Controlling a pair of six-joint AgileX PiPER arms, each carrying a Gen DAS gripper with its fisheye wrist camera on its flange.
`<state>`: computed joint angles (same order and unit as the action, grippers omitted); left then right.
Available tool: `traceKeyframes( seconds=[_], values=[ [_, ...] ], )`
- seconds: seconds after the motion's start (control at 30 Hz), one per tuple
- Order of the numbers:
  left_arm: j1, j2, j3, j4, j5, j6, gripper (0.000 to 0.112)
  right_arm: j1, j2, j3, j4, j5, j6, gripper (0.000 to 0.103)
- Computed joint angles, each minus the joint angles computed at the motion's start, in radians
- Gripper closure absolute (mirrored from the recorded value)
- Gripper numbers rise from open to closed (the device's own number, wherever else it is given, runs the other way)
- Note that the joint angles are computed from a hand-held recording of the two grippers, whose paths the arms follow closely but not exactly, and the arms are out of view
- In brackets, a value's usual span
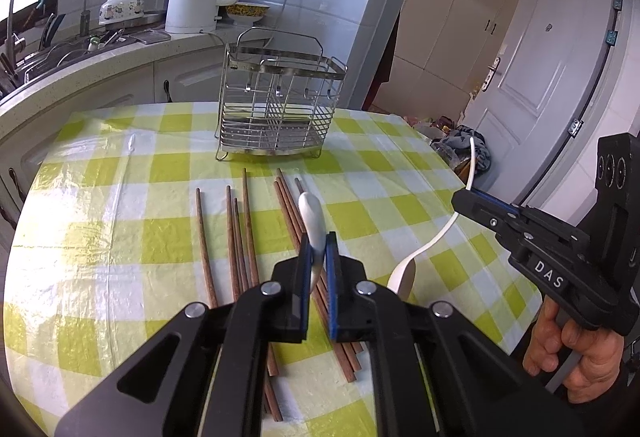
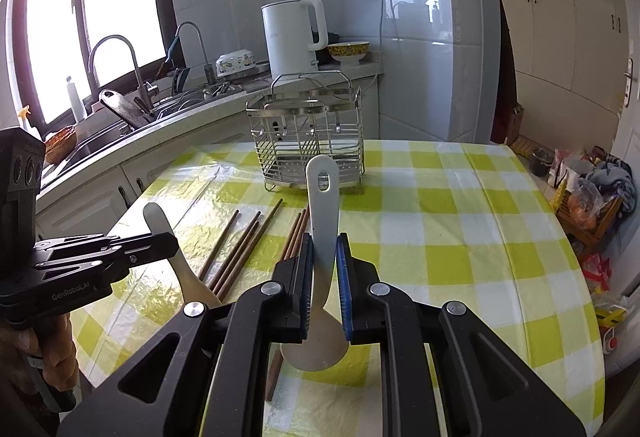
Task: Organize utensils
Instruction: 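Carry the spoon and ladle up to the wire rack and lower them in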
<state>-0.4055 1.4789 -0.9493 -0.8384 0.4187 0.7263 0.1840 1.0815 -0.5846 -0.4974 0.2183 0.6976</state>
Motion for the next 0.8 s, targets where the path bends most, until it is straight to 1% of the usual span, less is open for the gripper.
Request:
traceKeyframes(
  seconds=[0.03,0.07,0.2,0.27,0.37,0.43,0.6,0.7,0.8],
  values=[
    [0.004,0.004,-0.018,0.012,0.004,-0.008,0.106,0.001,0.007,-0.019,-0.013,0.007,0.006,0.089],
    [0.007,0.006,-0.038,0.03,0.009,-0.023,0.106,-0.005,0.014,-0.04,0.009,0.009,-0.024,0.089],
    [0.028,0.028,-0.151,0.098,0.053,-0.084,0.106,-0.039,0.059,-0.155,0.16,0.023,-0.208,0.089],
    [0.032,0.048,-0.231,0.157,0.076,-0.138,0.106,-0.051,0.094,-0.232,0.212,0.04,-0.275,0.089],
    [0.048,0.089,-0.372,0.205,0.12,-0.192,0.106,-0.073,0.154,-0.358,0.295,0.061,-0.373,0.089],
    [0.053,0.125,-0.479,0.243,0.146,-0.239,0.106,-0.077,0.197,-0.448,0.28,0.08,-0.37,0.089],
    [0.058,0.255,-0.779,0.322,0.223,-0.348,0.106,-0.097,0.32,-0.677,0.281,0.12,-0.398,0.089],
    [0.047,0.363,-0.98,0.389,0.277,-0.432,0.106,-0.114,0.401,-0.795,0.319,0.132,-0.436,0.089],
    [0.037,0.49,-1.191,0.457,0.336,-0.51,0.106,-0.126,0.487,-0.897,0.325,0.139,-0.444,0.089]
  ],
)
